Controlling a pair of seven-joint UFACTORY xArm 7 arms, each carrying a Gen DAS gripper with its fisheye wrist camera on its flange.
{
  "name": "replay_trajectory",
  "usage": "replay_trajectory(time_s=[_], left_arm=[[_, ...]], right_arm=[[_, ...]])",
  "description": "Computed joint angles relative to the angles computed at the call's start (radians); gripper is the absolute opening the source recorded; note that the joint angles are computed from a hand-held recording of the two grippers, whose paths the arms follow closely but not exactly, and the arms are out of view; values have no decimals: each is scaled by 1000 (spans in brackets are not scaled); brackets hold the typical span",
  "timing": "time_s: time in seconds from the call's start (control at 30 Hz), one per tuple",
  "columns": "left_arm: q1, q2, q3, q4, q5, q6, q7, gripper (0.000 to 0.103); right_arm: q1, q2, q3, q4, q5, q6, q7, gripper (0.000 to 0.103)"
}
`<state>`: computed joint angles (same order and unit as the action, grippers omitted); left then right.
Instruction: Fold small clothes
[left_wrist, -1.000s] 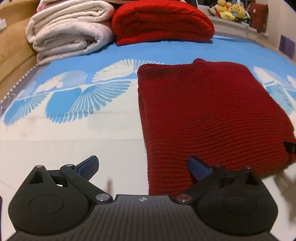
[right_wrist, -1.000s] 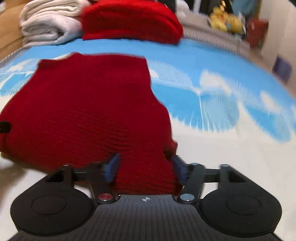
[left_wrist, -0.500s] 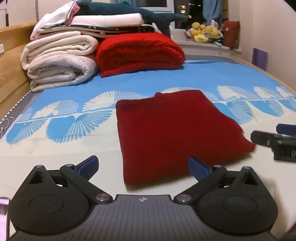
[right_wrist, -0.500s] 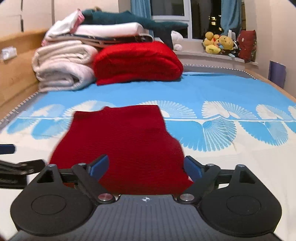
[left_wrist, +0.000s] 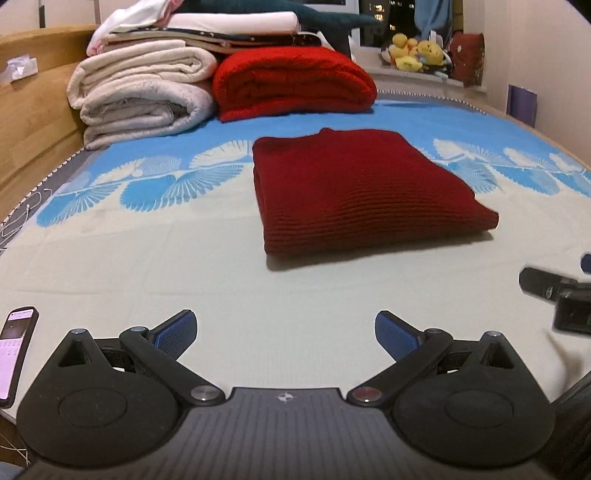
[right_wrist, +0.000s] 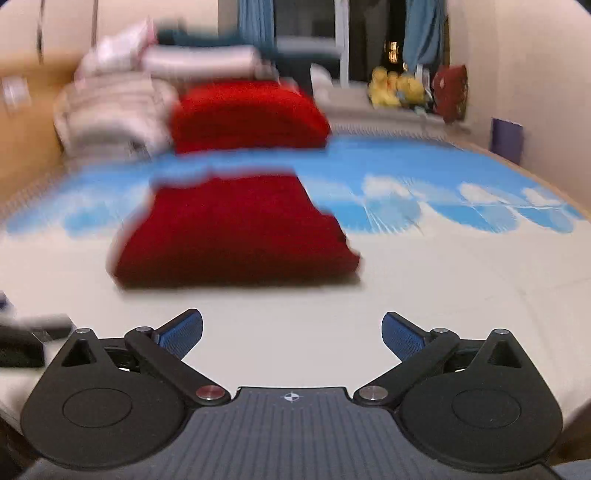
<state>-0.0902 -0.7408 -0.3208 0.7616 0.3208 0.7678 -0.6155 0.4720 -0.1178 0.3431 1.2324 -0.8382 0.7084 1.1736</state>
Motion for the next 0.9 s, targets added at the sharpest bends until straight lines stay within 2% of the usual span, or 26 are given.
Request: replay_trajectory(time_s=[0.03, 0.07, 0.1, 0.13, 0.2, 0.27, 0.43, 0.9], left_arm=[[1, 12, 0, 7, 0, 10, 5, 103], [6, 19, -3, 10, 2, 16, -1, 103], [12, 25, -6, 14, 4, 22, -11, 103], [11, 33, -3, 17, 2, 25, -16, 103], [-7, 55, 20, 27, -17, 22, 1, 103], [-23, 65, 37, 27, -32, 12, 17, 103], [-23, 89, 41, 39, -38, 2, 16, 103], [-20, 108, 34, 53, -25, 11, -9, 103]], right_arm=[[33, 1, -46, -2, 7, -31, -8, 102], [24, 1, -51, -12, -11, -68, 14, 102], [-18, 9, -15, -5, -18, -63, 21, 102], [-18, 15, -11, -4, -18, -46, 16, 102], [-10, 43, -20, 22, 32, -17, -37, 102], [0, 52, -29, 24, 52, -32, -48, 102], [23, 84, -41, 54, 23, -11, -70, 102], [38, 79, -59, 45, 70, -24, -96, 102]])
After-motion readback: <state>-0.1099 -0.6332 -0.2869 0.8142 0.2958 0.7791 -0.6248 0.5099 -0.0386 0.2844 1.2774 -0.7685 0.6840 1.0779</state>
